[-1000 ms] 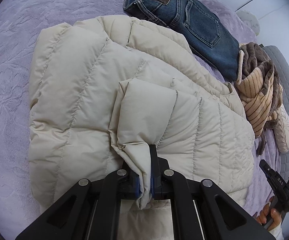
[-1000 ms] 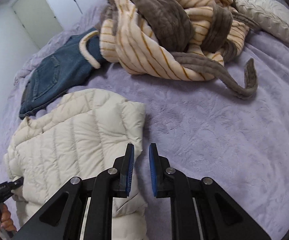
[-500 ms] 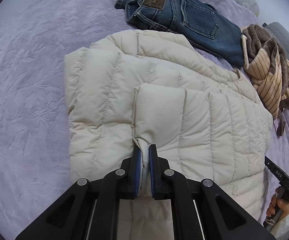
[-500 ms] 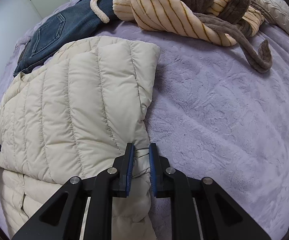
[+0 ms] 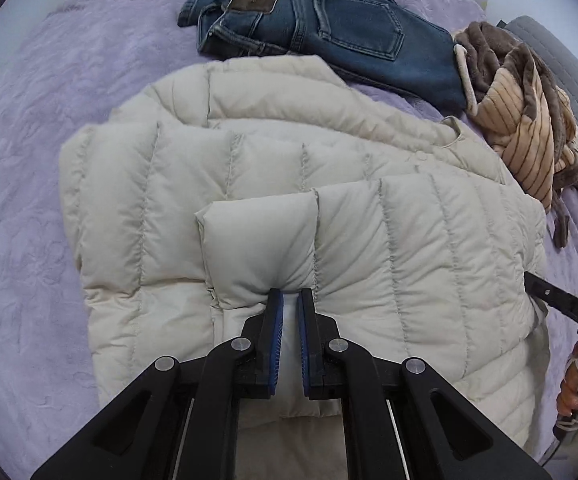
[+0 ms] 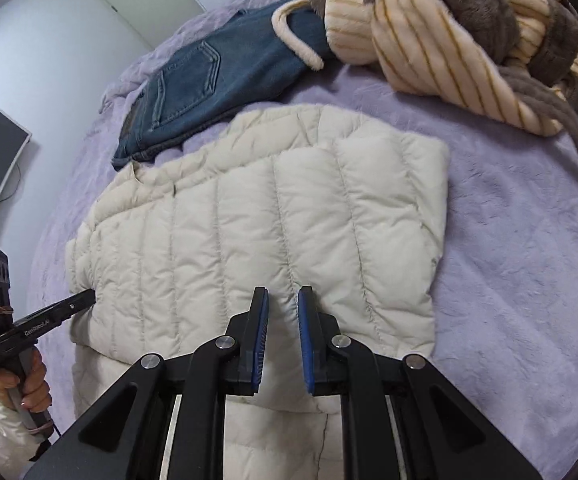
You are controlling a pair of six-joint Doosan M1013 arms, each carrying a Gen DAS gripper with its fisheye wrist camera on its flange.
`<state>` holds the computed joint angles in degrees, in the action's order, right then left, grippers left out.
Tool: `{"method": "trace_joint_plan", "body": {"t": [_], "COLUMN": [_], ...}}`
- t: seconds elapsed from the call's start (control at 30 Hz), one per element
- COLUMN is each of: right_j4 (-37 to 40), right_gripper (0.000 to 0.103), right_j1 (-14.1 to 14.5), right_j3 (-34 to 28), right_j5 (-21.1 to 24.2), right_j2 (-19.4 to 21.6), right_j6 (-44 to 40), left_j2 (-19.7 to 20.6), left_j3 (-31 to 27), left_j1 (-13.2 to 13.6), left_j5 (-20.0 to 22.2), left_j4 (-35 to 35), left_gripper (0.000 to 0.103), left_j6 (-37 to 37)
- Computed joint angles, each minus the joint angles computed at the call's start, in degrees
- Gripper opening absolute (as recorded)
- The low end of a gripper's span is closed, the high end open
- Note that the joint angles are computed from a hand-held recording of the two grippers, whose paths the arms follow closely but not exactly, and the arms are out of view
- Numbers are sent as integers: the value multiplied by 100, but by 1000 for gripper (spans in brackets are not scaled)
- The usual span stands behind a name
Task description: Fold large clothes
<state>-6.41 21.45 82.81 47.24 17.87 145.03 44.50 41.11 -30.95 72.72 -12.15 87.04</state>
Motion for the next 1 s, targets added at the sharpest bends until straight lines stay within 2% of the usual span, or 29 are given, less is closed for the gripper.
{"method": "trace_joint_plan", "body": {"t": [0.07, 0.13, 0.37, 0.53, 0.63, 1.0], "right_j4": [110, 40, -154, -412, -454, -9], "right_gripper": [14, 13, 13, 14, 18, 18], "right_j1": [11, 31, 36, -15, -32, 109], "right_j3": [18, 125, 241, 307, 342, 569], "right_j5": [111, -8, 146, 671, 952, 1037], "right_j2": [108, 109, -65, -244, -342, -732], "right_j6": [-107, -99, 75, 634, 942, 1300], "left_j2": [-43, -52, -46, -80, -131, -666], "left_j3": [144, 183, 116, -29, -55, 362], "left_j1": [28, 39, 49, 36, 36, -59], "left_j5": [-128, -156, -45, 76, 146, 403], "left_j4": [-121, -170, -132, 68, 212, 736], "left_gripper": [9, 9, 9, 9, 9, 9], "left_j6": [-32, -43, -86, -249, -383, -608]}}
